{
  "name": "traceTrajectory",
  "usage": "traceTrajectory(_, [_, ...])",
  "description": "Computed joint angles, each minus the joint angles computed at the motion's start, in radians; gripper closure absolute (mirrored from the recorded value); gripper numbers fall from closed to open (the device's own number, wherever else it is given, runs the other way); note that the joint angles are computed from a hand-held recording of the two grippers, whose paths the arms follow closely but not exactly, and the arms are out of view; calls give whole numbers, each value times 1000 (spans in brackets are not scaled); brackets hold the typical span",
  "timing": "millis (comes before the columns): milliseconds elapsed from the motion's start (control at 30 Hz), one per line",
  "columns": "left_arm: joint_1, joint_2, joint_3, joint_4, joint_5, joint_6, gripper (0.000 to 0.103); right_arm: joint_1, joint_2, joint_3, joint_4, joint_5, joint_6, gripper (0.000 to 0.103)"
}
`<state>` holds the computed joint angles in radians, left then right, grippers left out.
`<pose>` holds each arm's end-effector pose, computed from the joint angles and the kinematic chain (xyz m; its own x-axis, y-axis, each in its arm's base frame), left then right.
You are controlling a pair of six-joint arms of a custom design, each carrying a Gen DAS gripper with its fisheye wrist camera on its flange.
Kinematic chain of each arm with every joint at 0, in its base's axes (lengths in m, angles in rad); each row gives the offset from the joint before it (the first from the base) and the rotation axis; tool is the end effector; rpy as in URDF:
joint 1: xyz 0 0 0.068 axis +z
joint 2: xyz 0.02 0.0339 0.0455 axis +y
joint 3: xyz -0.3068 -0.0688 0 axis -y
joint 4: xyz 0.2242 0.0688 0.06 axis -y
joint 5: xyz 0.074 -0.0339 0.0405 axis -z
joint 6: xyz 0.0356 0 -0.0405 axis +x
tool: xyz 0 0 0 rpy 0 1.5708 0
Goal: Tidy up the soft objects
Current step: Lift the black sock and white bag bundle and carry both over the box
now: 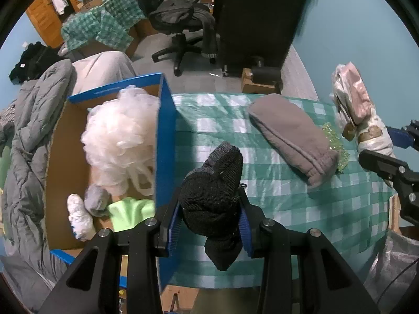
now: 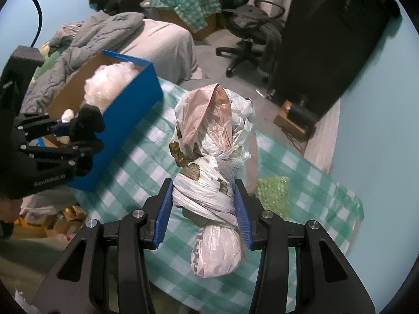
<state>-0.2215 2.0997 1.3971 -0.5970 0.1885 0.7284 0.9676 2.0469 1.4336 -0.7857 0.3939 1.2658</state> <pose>0.4023 -0.0974 0.1743 -0.5251 0.7885 -0.3201 0.8233 0.5660 0.0436 0.2363 0.3190 0.2009 -0.8577 0.3075 -0.4120 0.3159 0.9475 0.0495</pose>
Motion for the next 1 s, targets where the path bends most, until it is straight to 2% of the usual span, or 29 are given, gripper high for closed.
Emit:
traceTrajectory(267, [69, 32, 77, -39, 1, 9, 64, -35, 98, 182, -20, -12, -123, 59])
traceTrajectory(467, [130, 79, 161, -68, -5, 15, 64, -61, 207, 369, -48, -36, -231, 59])
traceTrajectory(767, [215, 177, 334, -136, -21, 5, 64, -91, 388, 698, -130, -80, -360, 59])
traceTrajectory(1000, [254, 256, 476, -196, -29, 4, 64, -117, 556, 1027, -253, -121, -431, 59])
